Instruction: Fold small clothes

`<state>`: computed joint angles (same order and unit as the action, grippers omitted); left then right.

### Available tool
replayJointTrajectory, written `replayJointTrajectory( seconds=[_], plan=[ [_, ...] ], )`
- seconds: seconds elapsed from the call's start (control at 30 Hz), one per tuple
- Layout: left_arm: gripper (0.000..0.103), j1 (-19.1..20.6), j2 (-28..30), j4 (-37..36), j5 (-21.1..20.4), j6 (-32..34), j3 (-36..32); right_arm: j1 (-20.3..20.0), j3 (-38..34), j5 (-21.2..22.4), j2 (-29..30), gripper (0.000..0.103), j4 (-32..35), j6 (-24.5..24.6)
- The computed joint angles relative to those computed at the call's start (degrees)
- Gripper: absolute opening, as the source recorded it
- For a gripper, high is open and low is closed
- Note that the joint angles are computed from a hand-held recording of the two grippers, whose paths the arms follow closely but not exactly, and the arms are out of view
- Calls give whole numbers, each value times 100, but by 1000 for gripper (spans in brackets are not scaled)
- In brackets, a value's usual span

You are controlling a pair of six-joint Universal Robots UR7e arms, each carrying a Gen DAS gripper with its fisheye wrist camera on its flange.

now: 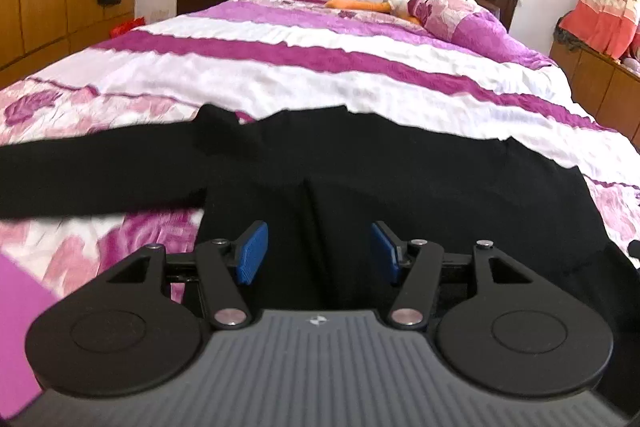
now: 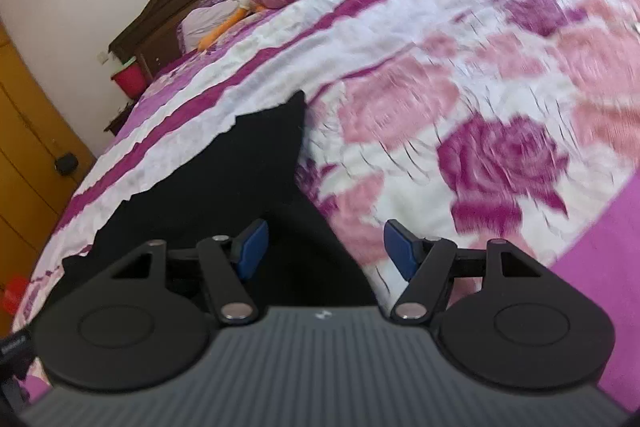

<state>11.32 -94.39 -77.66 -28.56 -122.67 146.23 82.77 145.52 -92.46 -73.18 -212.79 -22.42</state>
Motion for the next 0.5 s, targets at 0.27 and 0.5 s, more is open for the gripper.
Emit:
replayJointTrajectory(
  seconds=[0.27,0.5],
  plan=[
    [62,1116,-149,-2147,791,2169,252,556,-791,-438,374,67,522,-467],
    [62,1581,65,-3713,994,3247,443,804,-1730,-722,1236,67,509,-822]
  ],
)
